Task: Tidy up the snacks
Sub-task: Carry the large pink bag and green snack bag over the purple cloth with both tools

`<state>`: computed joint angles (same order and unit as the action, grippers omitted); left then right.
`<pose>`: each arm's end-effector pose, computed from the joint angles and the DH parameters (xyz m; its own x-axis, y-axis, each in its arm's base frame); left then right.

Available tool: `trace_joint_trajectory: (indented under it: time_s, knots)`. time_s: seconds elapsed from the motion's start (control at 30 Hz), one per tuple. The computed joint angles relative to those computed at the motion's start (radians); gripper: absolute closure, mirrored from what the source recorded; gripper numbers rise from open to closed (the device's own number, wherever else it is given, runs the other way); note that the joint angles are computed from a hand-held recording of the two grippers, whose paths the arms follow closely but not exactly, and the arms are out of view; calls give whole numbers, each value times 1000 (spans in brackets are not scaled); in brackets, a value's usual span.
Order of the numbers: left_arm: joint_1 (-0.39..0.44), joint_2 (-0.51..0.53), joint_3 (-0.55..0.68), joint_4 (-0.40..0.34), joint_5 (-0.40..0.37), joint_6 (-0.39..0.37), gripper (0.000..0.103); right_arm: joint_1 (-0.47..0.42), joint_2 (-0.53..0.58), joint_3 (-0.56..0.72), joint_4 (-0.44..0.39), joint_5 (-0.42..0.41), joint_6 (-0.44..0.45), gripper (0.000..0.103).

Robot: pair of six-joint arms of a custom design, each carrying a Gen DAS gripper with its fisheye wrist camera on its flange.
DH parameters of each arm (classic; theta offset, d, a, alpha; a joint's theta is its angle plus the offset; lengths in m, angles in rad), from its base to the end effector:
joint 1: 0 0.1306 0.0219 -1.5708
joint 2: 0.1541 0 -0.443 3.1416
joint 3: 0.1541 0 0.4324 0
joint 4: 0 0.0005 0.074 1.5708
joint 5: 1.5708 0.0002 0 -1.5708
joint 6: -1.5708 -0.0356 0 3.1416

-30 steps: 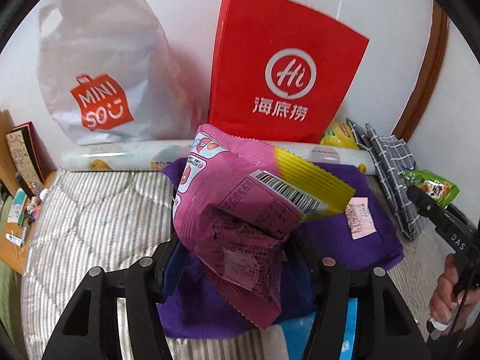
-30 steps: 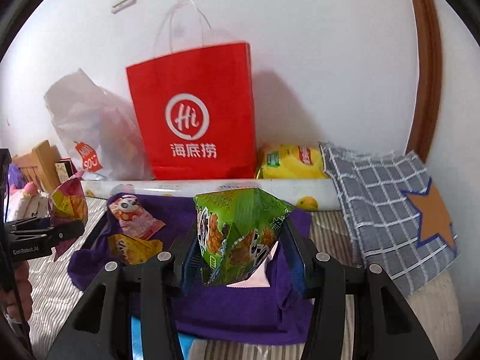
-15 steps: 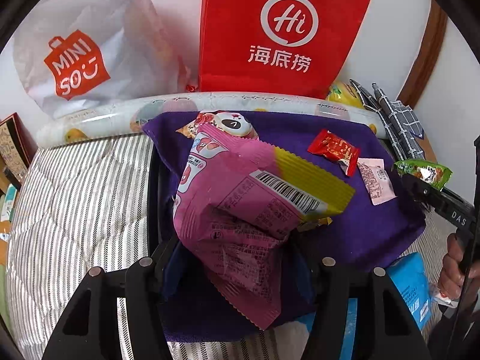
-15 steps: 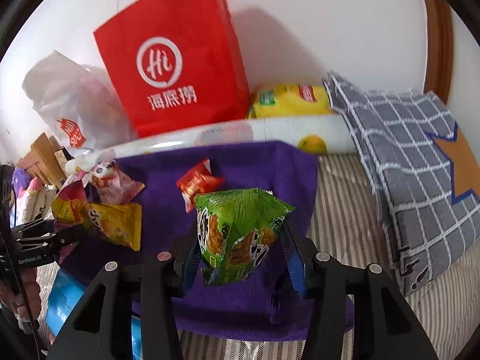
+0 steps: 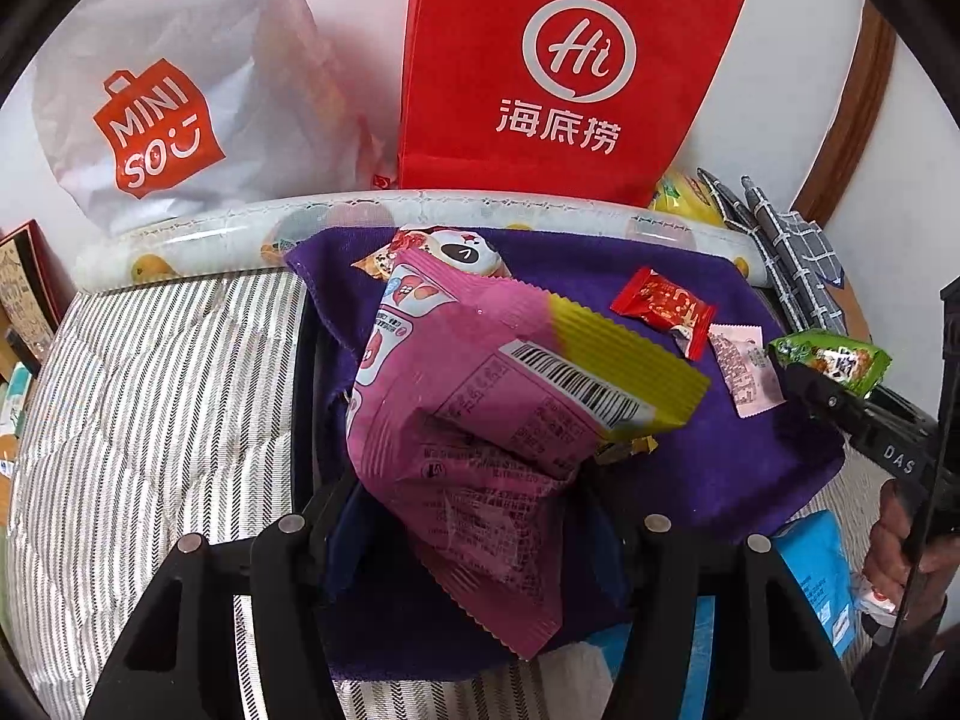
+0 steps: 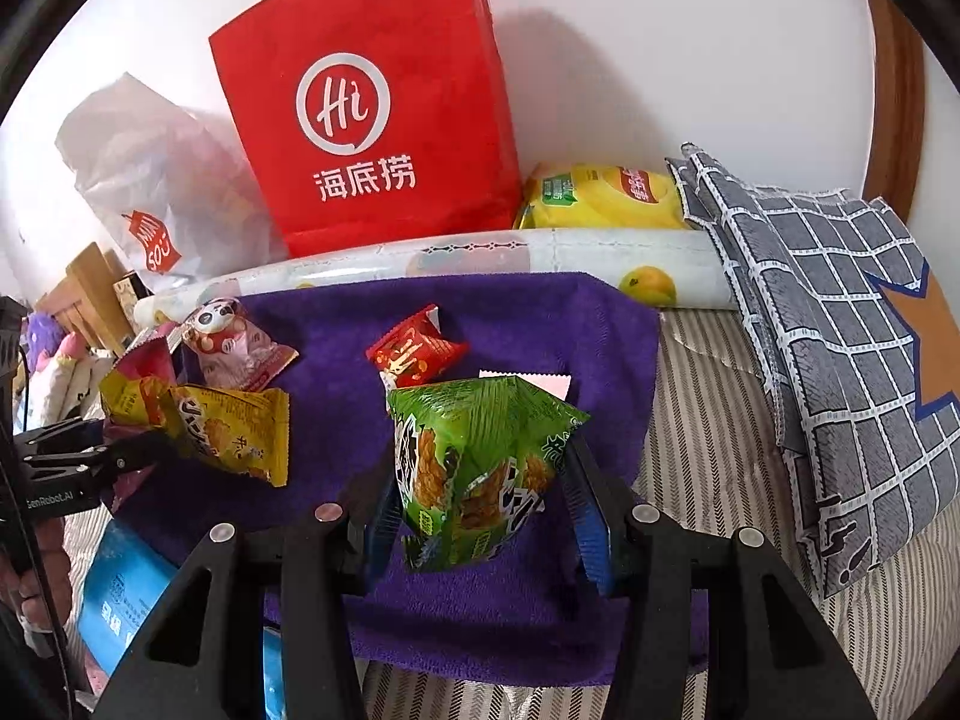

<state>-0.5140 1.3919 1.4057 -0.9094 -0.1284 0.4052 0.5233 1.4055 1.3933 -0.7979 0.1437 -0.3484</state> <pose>0.4473 -0.2479 0.4940 -0.7894 -0.0032 -0.6138 0.1162 0.9811 -0.1545 0.4571 0.2572 0.4890 -0.7294 -0.0307 -0.6834 -0.1703 0.9757 0.1379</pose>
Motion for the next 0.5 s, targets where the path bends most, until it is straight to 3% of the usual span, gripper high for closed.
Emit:
trace_joint_trajectory:
  time_s: [0.5]
  knots:
    - [-2,11,5,-6,2,6,42,2,9,1,-3,0,8,53]
